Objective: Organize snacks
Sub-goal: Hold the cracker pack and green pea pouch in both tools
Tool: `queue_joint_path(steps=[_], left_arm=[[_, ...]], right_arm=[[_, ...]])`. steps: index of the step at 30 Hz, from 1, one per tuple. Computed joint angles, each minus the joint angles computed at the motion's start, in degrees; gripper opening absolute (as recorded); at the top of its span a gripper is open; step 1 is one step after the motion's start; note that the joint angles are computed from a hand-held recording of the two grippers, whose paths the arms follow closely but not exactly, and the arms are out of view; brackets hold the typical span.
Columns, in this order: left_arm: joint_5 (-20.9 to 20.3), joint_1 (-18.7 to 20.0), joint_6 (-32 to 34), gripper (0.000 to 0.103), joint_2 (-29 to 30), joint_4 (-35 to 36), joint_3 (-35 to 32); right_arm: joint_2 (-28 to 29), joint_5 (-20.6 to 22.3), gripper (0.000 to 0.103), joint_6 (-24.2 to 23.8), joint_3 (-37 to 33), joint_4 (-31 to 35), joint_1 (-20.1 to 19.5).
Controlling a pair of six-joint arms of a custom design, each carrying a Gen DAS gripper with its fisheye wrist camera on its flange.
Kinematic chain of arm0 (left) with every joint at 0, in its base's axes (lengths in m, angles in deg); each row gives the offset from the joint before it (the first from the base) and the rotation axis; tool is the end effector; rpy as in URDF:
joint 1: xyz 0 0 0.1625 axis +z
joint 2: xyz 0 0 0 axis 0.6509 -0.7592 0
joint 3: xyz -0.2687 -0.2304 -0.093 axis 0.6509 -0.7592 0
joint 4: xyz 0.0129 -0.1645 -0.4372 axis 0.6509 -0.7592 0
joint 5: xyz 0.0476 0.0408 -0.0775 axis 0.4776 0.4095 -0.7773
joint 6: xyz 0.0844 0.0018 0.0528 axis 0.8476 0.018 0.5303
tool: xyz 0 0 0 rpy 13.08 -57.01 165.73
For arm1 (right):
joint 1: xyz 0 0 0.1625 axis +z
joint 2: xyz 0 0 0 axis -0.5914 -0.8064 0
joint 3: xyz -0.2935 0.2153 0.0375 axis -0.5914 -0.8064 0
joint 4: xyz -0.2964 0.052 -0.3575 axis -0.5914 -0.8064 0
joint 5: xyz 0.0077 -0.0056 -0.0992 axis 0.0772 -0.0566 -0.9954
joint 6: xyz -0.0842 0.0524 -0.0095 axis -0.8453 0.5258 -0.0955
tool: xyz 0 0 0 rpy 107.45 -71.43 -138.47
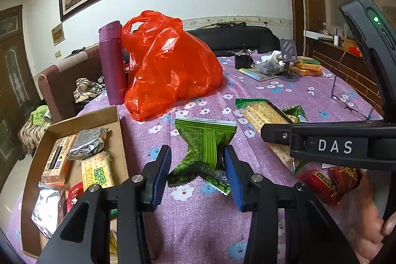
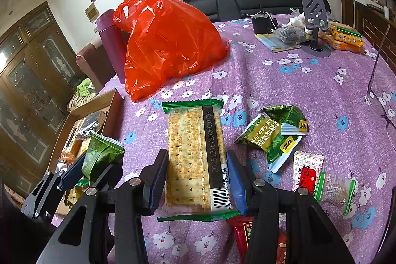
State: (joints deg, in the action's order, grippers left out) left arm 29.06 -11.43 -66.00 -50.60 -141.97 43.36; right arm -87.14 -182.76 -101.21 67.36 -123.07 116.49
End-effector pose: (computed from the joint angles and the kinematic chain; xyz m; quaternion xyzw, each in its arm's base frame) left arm -0.3795 -0.4649 -0.0544 0.2963 0.7971 -0.4090 0.3311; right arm 0.0351 -0.5091 0.2891 0.1313 -0.9049 0.3587 0.1879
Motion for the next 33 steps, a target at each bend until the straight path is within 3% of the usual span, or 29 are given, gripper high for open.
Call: queue_joint_path(steps=[33], left_arm=[[2.0,-0.4,0.3,0.043,-0.5,-3.5,0.9]], right_arm=[[-0.2,0.7,0.051,-2.5,1.1,-2.1,0.7]])
